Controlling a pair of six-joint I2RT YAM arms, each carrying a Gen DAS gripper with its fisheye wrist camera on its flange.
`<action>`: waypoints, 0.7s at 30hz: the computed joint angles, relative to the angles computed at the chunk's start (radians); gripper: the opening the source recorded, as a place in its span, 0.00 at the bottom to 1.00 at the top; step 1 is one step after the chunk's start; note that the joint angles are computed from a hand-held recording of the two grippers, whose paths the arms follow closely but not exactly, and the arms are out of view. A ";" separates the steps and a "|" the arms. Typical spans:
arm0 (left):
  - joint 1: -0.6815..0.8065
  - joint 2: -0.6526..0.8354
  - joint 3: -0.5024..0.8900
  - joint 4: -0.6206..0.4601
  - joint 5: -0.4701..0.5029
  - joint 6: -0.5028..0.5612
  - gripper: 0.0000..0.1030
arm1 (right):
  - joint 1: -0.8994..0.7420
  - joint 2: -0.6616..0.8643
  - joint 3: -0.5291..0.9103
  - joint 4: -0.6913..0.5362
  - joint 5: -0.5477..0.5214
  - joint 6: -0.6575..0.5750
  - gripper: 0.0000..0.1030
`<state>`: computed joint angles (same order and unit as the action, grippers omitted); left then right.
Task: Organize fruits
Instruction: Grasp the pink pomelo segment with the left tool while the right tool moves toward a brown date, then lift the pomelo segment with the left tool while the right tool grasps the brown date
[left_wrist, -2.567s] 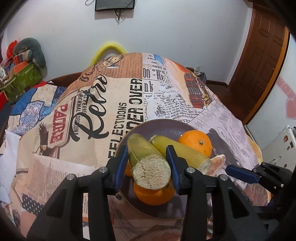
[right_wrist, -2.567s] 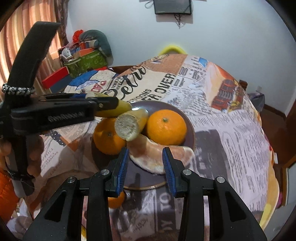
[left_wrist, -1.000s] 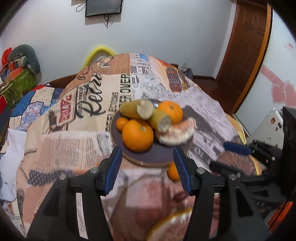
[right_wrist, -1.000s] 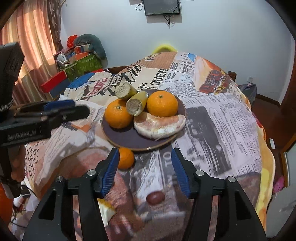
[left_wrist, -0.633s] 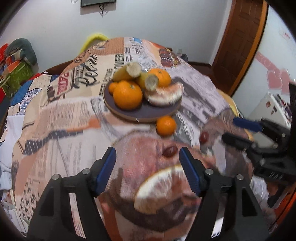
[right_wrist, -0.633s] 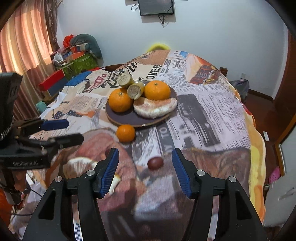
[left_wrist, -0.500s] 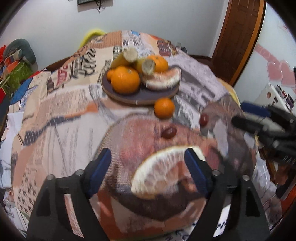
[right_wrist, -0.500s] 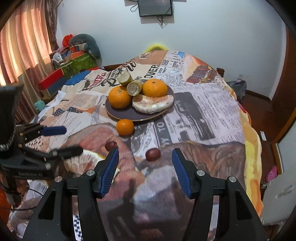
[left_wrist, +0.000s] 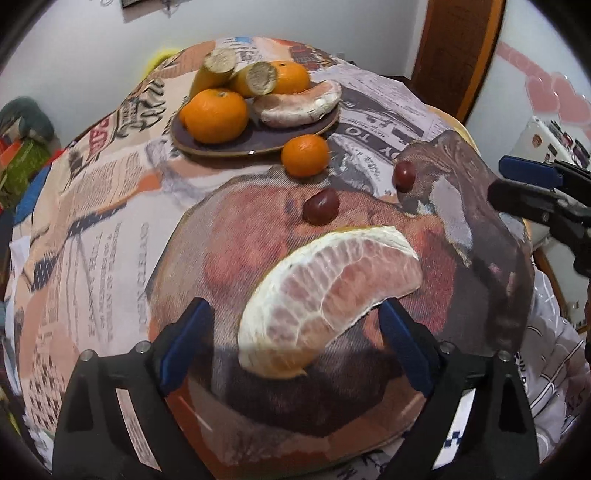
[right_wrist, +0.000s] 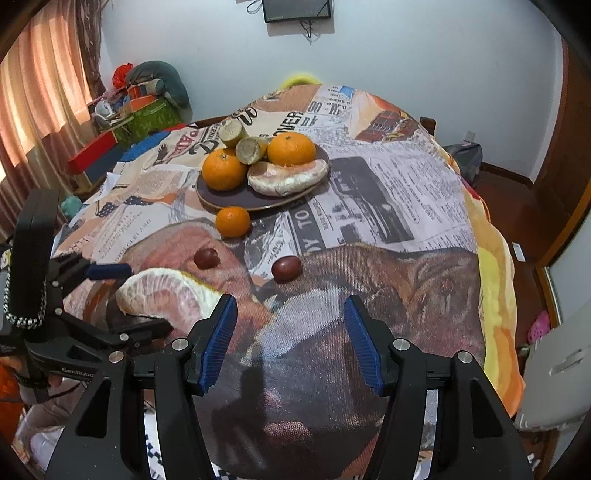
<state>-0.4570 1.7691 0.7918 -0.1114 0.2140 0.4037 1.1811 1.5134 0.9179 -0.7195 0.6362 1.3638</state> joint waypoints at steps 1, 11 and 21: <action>-0.008 0.012 0.014 -0.006 0.003 0.001 0.91 | -0.001 0.001 -0.003 0.003 -0.003 0.001 0.55; -0.022 0.031 0.009 0.045 0.089 -0.011 0.66 | -0.007 -0.016 -0.044 0.028 -0.021 0.027 0.55; 0.130 -0.064 -0.080 0.046 0.103 0.008 0.53 | -0.014 -0.021 -0.049 0.041 -0.029 0.027 0.55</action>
<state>-0.3267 1.7053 0.7121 -0.0658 0.3168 0.4117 1.1673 1.4923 0.8685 -0.6787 0.6069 1.3909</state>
